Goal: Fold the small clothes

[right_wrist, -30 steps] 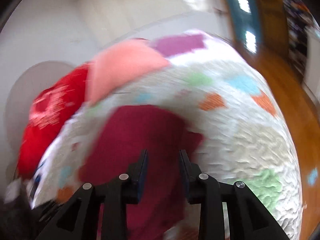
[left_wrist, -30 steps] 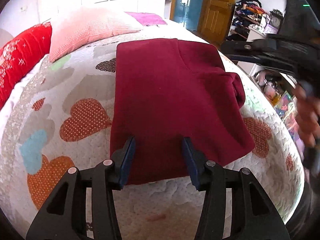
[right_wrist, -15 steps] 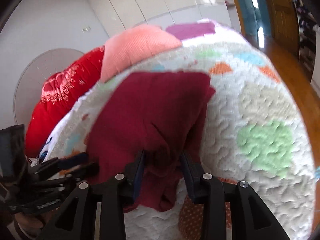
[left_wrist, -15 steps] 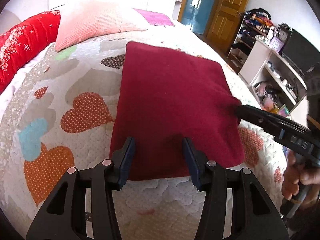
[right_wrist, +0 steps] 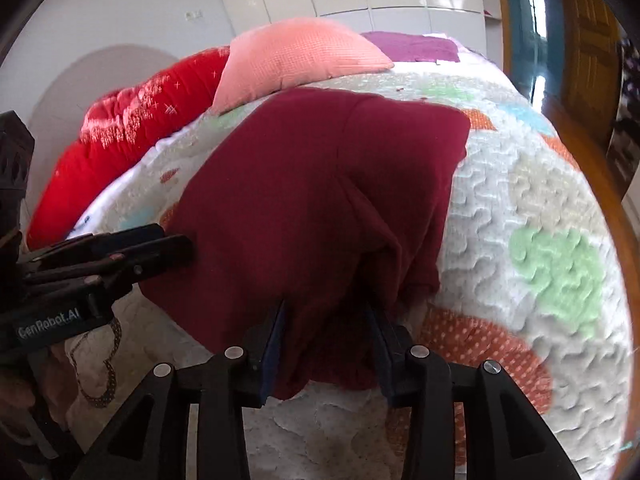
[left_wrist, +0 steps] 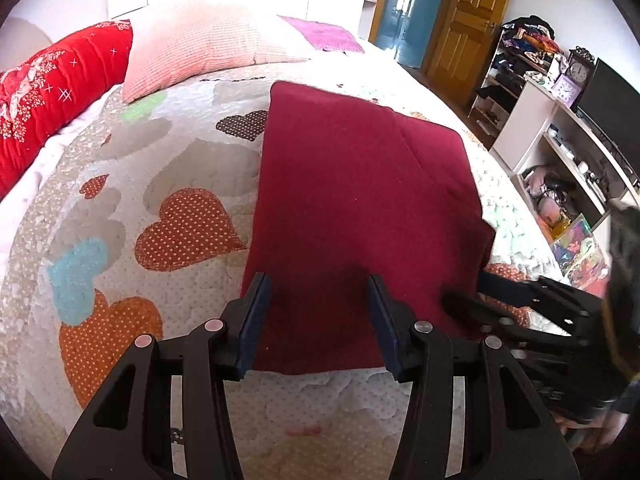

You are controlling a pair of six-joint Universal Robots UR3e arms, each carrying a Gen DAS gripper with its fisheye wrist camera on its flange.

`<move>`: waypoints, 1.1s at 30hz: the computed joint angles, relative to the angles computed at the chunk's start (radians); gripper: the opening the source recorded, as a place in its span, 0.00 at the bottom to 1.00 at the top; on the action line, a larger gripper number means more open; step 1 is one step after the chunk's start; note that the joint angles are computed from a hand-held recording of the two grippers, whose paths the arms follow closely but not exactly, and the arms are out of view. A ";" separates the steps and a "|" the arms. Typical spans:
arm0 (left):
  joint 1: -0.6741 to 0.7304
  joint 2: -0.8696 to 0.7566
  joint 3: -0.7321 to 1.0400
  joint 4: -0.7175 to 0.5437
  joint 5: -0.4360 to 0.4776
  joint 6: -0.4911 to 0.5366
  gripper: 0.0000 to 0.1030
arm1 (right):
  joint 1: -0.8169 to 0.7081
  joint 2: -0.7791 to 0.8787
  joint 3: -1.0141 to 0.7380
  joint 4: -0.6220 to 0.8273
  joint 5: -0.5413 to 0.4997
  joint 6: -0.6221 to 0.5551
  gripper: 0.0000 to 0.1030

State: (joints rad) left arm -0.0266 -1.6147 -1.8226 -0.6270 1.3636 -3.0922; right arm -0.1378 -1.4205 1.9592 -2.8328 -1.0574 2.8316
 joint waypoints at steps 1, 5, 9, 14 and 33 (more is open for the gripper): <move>-0.001 -0.005 0.003 0.003 0.005 0.001 0.48 | -0.010 -0.023 0.012 0.005 0.018 0.008 0.37; 0.008 -0.023 0.026 0.004 0.004 0.001 0.48 | -0.031 -0.114 0.039 0.004 0.057 0.003 0.37; 0.020 -0.055 0.066 -0.001 -0.002 -0.012 0.48 | -0.052 -0.149 0.043 -0.059 0.098 0.049 0.44; 0.040 -0.097 0.116 -0.017 -0.038 -0.005 0.49 | -0.044 -0.051 -0.052 -0.077 0.036 0.167 0.67; 0.118 -0.147 0.154 -0.053 -0.180 -0.027 0.64 | -0.089 0.110 -0.162 0.027 0.086 0.227 0.75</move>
State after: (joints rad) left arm 0.0917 -1.7618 -1.6684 -0.6800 1.1840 -3.1197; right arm -0.2266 -1.3105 1.7971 -2.8054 -0.9710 3.0590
